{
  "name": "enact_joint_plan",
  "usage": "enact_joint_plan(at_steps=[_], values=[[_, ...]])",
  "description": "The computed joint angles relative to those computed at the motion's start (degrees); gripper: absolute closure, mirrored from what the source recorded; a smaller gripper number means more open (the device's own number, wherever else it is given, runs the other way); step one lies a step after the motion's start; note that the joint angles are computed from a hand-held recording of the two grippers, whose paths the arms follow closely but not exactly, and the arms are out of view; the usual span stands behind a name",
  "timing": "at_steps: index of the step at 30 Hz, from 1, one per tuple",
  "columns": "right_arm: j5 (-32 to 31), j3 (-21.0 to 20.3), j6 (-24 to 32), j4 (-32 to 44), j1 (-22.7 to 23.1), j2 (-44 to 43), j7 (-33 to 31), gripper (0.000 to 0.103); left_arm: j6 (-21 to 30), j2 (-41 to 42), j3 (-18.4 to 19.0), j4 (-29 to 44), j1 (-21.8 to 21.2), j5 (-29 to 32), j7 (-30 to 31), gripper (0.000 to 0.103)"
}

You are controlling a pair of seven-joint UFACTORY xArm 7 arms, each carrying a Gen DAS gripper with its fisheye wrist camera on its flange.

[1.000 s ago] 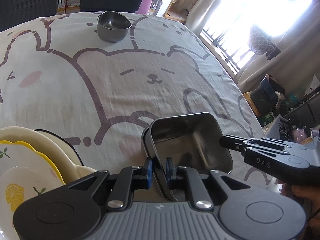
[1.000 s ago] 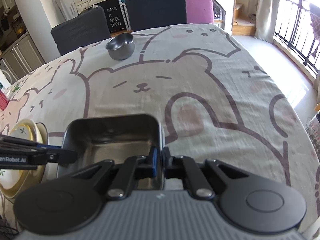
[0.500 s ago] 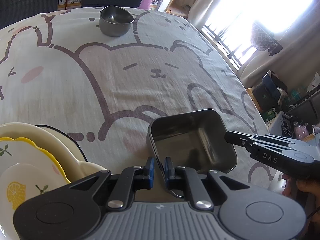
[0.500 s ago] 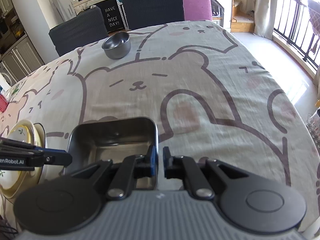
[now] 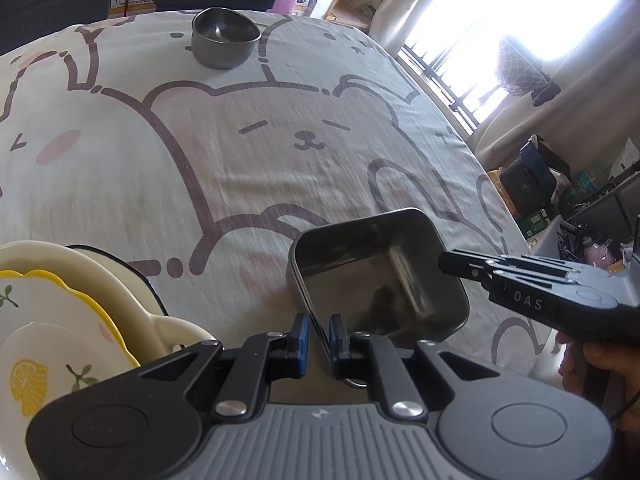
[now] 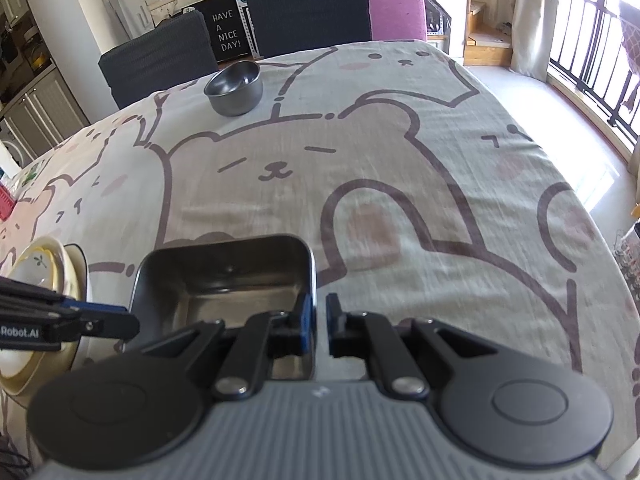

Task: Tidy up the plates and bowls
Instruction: 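Lower the steel tray beside the plate stack and open both grippers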

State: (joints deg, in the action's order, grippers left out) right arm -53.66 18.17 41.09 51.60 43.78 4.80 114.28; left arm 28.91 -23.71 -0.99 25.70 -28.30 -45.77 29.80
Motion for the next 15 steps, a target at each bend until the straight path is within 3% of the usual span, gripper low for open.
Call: enact_joint_plan(at_steps=[11,13,14,15], values=[[0.90,0.11,0.59,0.18,-0.09,0.04,-1.00,0.093,0.62,-0.50,-0.08,-0.12,0.03,-0.15,0.17,0.091],[0.69,0.30,0.52,0.10,0.20,-0.07,-1.43,0.083,1.13,-0.42,-0.04,0.05,0.09,-0.01,-0.06,0.086],[0.69,0.45,0.81,0.17,0.41,-0.10,-1.80,0.079,1.21,-0.37,-0.03,0.10,0.10,0.00,-0.02,0.078],[0.61,0.59,1.19,0.23,0.64,-0.14,-1.75,0.070,1.26,-0.46,0.03,0.10,0.03,-0.12,0.26,0.075]])
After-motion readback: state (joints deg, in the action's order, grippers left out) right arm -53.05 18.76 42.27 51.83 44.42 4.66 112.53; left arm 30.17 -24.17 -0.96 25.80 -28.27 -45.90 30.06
